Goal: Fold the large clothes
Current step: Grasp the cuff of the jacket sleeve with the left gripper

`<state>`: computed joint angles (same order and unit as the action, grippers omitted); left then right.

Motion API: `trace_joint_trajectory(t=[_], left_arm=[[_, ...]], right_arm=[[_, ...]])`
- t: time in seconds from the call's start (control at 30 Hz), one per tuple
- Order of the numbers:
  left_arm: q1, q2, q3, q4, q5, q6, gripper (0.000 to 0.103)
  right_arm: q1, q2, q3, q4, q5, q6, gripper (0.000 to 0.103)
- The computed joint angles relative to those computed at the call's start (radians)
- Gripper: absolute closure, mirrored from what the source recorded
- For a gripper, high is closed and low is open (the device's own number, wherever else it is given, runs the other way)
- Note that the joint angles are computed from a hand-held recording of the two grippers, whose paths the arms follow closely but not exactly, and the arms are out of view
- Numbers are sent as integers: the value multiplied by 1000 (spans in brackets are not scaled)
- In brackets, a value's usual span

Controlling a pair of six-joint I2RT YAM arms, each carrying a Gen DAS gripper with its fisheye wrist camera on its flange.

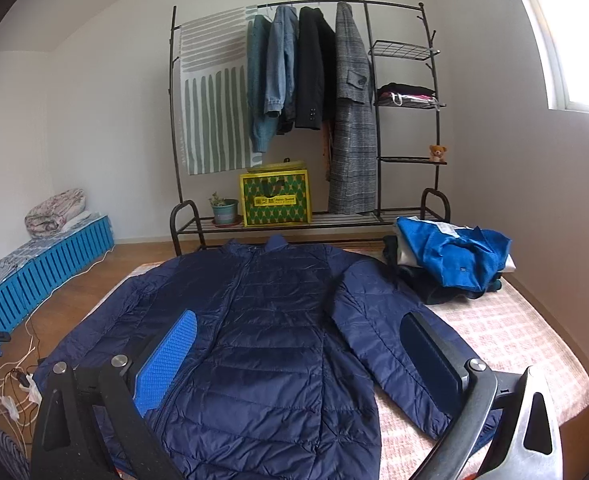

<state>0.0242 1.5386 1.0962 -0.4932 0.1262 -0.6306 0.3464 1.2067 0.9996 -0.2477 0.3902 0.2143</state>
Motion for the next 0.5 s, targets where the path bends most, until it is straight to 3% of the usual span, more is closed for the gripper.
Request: trace_joint_trajectory(t=[0.13,0.3,0.5], left_arm=[[100,119,-44,70,132,-55,47],[135,242,-38,133,173,-63,47],[139,352,8,164,179,-95,47]], right_arm=[[-41,123,-34,156,-90,-45,2],[-95,271,50,82,-174,6,7],[-132,277,58,62,-214,57,6]])
